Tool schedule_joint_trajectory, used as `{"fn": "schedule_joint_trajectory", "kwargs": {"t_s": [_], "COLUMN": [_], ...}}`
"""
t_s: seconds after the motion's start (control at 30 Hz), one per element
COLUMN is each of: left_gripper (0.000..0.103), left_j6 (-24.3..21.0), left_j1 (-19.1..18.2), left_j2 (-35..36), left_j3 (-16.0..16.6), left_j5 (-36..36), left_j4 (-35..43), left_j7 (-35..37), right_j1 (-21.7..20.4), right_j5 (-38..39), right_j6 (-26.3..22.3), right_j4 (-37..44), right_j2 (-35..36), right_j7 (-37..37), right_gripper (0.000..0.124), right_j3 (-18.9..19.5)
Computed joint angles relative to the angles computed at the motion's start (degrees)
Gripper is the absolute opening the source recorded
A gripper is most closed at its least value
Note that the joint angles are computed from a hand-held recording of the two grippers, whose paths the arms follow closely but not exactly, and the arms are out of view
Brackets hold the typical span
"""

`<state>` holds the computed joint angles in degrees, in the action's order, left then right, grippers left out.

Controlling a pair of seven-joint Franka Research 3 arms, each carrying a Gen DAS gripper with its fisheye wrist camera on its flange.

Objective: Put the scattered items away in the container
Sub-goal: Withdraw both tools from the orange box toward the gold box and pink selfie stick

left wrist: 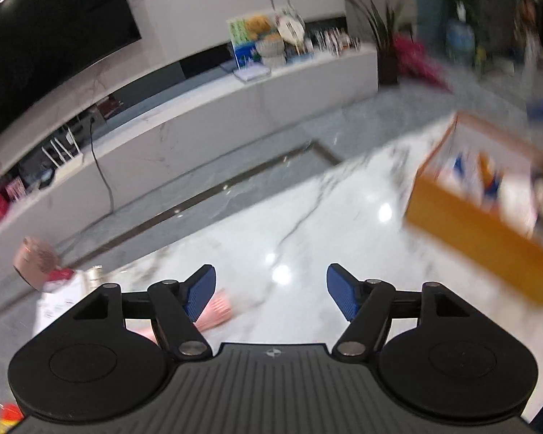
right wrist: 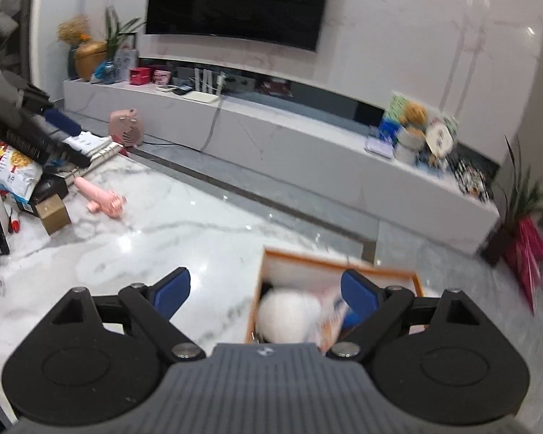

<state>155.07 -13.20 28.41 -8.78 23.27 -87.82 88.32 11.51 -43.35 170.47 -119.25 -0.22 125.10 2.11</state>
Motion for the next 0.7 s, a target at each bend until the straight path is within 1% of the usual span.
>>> {"fn": "schedule_joint_trajectory", "kwargs": {"t_s": [0.07, 0.13, 0.23, 0.3, 0.33, 0.4, 0.47, 0.53, 0.63, 0.7], "left_gripper": [0.08, 0.08, 0.08, 0.08, 0.08, 0.08, 0.08, 0.08, 0.08, 0.08], "left_j6": [-2.06, -3.21, -4.93, -5.79, -5.72, -5.21, -6.01, -7.48, -9.79, -10.97], "left_j1": [0.32, 1.42, 3.52, 5.63, 7.23, 11.39, 13.62, 13.98, 13.51, 13.46], "left_j2": [-0.38, -0.56, -0.74, -0.6, -0.57, -0.7, -0.23, 0.73, 2.65, 3.71], "left_j3": [0.77, 0.48, -0.44, -1.79, -2.99, -6.38, -7.98, -7.56, -5.97, -5.15], "left_j5": [2.34, 2.92, 1.13, -1.58, -3.54, -8.37, -11.38, -12.29, -12.83, -13.13], "left_j4": [-0.78, -1.55, -2.23, -2.61, -3.1, -4.67, -4.73, -3.85, -1.8, -0.6], "left_j7": [3.51, 7.57, 12.68, 17.46, 21.24, 32.4, 41.96, 48.14, 53.18, 55.48], "right_j1": [0.76, 2.15, 4.2, 5.19, 5.57, 6.39, 6.7, 6.86, 7.27, 8.17], "right_j5": [2.47, 4.58, 9.07, 12.68, 14.63, 17.82, 21.66, 25.59, 31.06, 33.73], "right_j6": [-0.76, -1.68, -3.11, -4.16, -4.84, -6.35, -8.24, -10.75, -16.31, -20.79], "right_j4": [3.44, 7.02, 12.24, 15.6, 17.46, 20.87, 24.68, 29.25, 37.76, 44.48], "right_j2": [2.21, 4.65, 8.44, 10.93, 12.34, 14.88, 17.67, 20.88, 26.48, 30.62], "right_j7": [-4.66, -8.55, -14.53, -18.99, -21.57, -26.1, -31.62, -37.09, -44.4, -47.62], "right_gripper": [0.092, 0.092, 0.092, 0.092, 0.092, 0.092, 0.092, 0.092, 0.092, 0.092], "right_j3": [0.4, 0.25, -0.04, 0.27, 0.66, 1.24, 2.42, 3.77, 5.54, 5.77]}}
